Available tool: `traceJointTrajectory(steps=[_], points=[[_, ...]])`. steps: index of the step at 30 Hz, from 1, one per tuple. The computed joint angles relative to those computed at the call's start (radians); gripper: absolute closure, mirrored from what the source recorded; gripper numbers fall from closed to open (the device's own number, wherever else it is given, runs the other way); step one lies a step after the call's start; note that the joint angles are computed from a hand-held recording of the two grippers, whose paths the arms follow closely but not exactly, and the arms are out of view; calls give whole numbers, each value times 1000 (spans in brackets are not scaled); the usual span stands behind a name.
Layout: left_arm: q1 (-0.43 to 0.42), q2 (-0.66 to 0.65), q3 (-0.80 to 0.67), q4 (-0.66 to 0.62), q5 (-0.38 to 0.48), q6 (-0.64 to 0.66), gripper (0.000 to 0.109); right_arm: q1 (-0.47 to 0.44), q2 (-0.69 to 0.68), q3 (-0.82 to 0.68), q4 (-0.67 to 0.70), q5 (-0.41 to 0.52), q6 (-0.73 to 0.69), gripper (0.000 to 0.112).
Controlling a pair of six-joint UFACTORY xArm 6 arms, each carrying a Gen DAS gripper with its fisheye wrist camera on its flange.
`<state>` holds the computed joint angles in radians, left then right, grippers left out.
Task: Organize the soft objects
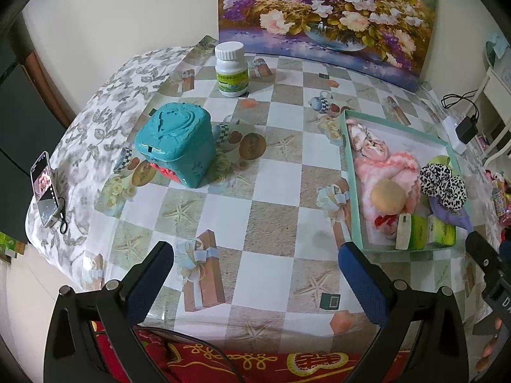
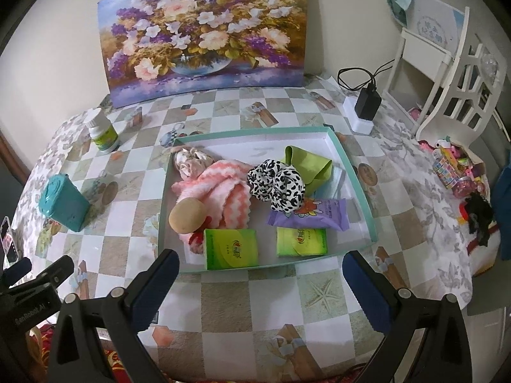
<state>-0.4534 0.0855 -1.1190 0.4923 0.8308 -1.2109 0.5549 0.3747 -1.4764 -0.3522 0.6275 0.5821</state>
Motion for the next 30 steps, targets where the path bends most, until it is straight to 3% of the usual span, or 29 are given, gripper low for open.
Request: traceJointTrajectory(steps=[30], points=[[18,27,-10,-74,-32,79,6,13,45,-52,37,41,-78,9]])
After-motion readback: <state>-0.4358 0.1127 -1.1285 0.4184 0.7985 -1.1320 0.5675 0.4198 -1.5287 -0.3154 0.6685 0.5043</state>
